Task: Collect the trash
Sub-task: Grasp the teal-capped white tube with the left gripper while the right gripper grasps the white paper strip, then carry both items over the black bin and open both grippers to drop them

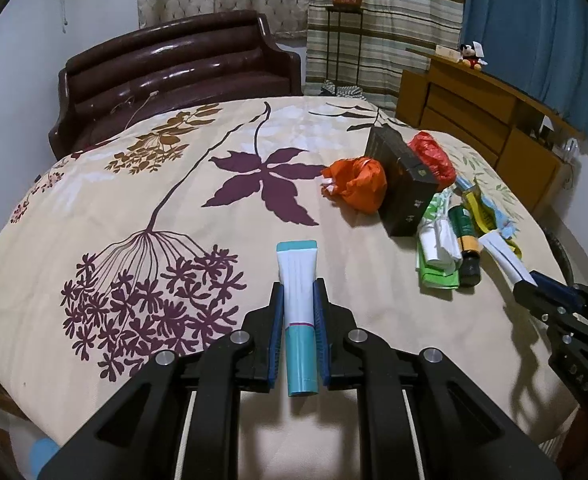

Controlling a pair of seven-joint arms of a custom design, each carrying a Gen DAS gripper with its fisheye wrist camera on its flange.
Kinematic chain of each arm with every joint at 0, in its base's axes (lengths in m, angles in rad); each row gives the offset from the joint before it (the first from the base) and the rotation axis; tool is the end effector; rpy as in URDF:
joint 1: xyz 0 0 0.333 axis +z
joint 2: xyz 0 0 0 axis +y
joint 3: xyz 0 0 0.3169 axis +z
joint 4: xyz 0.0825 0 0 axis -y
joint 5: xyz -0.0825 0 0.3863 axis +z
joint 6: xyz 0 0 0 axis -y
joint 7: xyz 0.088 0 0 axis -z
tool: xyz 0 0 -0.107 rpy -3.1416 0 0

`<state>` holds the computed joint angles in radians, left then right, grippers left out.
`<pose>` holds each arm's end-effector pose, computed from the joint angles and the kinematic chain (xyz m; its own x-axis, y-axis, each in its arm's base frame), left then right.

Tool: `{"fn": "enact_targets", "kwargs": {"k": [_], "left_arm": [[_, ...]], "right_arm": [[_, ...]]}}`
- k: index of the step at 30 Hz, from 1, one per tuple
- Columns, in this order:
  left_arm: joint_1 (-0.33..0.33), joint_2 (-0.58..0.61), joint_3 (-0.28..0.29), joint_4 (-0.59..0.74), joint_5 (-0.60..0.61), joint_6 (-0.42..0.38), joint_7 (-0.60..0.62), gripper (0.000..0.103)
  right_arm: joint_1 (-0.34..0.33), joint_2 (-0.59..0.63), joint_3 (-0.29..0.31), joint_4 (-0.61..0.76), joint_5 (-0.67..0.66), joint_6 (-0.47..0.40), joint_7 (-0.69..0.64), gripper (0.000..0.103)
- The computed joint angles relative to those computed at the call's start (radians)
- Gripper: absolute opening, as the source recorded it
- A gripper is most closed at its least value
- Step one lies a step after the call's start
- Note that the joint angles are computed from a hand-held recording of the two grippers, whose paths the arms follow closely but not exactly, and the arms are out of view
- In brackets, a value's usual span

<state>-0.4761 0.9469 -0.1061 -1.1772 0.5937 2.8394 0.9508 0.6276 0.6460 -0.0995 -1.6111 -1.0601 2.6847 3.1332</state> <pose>0.6782 -0.4431 0.2925 -0.3783 -0.9257 -0.0017 -0.6674 0.2740 -0.6925 0.6034 0.3973 0.2821 -0.1134 -0.9935 -0.0084 -0.7046 0.0864 -0.7043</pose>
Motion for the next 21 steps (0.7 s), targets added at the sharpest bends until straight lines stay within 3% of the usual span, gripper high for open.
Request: {"fn": "enact_targets", "kwargs": {"k": [6,14,21], "left_arm": [[-0.017,-0.001,0.009,0.008,0.012,0.015,-0.015,0.016],[-0.039,0.026,0.0,0.062,0.01,0.023,0.003,0.016],[-0.06,0.087,-0.039,0.176,-0.024,0.015,0.09,0.016]], "right_arm": [[0.031,-0.053,-0.029,-0.049,-0.095,-0.036,0.098,0.016],[0.002,-0.116,-0.008,-0.115,-0.184,-0.079,0.209,0.016],[-0.028,-0.183,0.017,-0.185,-0.263,-0.149,0.302,0.016]]}}
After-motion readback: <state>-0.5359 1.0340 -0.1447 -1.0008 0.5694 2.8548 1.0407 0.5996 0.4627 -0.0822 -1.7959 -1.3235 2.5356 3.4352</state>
